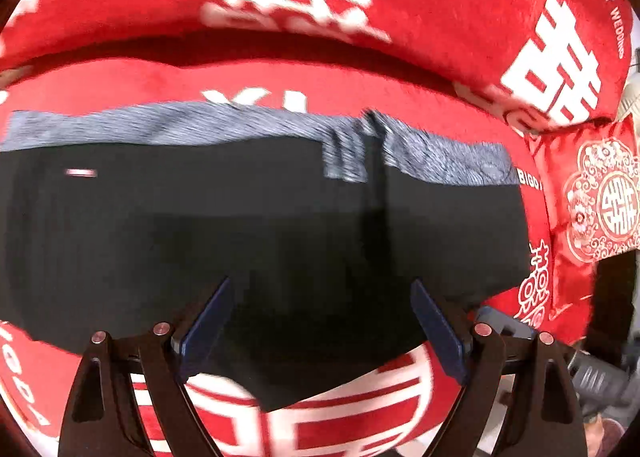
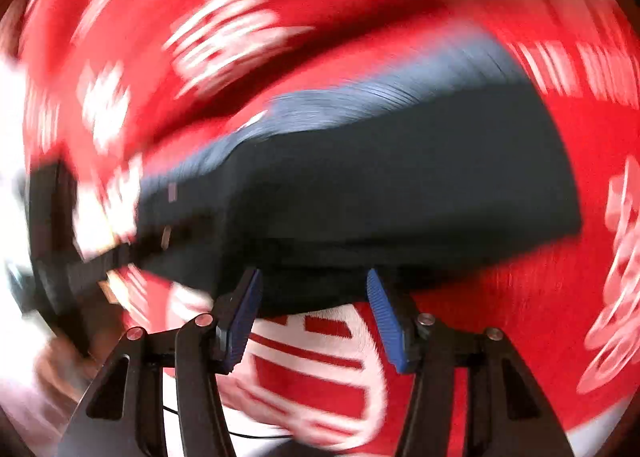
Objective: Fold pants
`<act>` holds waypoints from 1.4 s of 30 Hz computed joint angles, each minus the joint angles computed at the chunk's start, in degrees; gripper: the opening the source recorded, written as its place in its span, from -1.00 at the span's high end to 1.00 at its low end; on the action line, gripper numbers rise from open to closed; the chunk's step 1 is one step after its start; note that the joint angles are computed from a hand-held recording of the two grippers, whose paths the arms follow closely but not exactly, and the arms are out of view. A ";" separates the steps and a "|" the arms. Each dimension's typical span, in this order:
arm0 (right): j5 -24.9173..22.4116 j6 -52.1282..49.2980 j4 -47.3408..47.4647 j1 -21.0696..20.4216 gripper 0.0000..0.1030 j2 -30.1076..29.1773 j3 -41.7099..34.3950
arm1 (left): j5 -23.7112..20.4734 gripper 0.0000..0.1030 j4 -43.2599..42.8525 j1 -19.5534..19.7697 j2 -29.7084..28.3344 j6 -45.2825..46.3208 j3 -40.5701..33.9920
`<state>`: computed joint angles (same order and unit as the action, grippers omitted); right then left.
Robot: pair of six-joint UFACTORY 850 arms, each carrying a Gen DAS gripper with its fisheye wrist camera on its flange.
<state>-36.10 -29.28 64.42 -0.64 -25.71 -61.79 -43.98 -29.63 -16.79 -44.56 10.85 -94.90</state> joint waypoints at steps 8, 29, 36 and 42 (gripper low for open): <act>-5.68 -7.70 25.15 -4.92 0.73 -3.48 3.86 | -1.58 -0.39 6.34 -3.14 -3.01 -5.56 -4.07; -5.79 7.02 -15.79 0.72 -0.32 -0.51 -2.53 | 6.78 -0.62 22.96 -1.66 8.89 -22.79 11.27; -7.23 8.77 -19.97 5.16 -0.39 -1.82 -5.30 | 5.85 -0.62 25.05 1.03 10.19 -26.45 14.40; -6.84 10.55 -22.87 8.69 -0.53 -3.16 -7.98 | 6.60 -1.00 25.12 2.42 10.48 -26.63 15.65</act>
